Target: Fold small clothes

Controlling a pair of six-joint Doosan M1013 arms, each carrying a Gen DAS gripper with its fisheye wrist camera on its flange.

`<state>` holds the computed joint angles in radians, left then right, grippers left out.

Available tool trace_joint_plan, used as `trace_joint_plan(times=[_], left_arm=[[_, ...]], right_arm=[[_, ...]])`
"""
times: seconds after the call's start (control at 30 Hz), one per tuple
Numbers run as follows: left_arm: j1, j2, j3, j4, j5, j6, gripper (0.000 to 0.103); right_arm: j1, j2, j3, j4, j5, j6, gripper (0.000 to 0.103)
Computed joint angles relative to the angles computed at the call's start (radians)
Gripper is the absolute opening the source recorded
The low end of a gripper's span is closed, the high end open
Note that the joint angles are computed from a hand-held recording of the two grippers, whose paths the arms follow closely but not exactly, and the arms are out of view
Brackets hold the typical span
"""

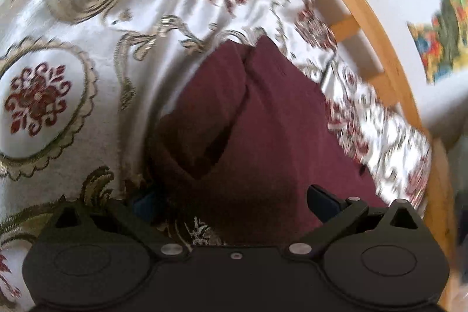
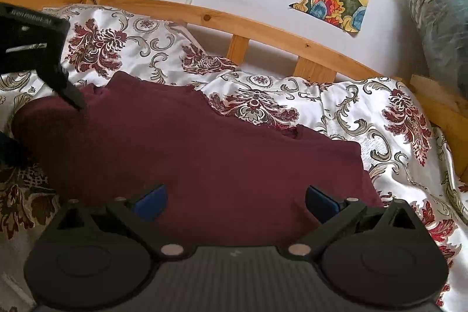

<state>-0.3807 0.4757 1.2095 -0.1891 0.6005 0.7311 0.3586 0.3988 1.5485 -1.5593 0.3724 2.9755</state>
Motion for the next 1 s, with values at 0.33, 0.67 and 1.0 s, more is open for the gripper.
trace_joint_plan(times=[0.33, 0.67, 1.0], left_arm=[[-0.004, -0.008, 0.002, 0.053, 0.012, -0.058, 0.05], [-0.028, -0.005, -0.024, 0.182, 0.044, -0.04, 0.039], [-0.038, -0.004, -0.033, 0.235, 0.051, -0.018, 0.036]], right_arm=[[0.003, 0.0, 0.003, -0.016, 0.009, 0.011, 0.103], [0.001, -0.002, 0.003, 0.001, 0.004, 0.002, 0.103], [-0.009, -0.015, 0.007, 0.078, -0.027, -0.052, 0.103]])
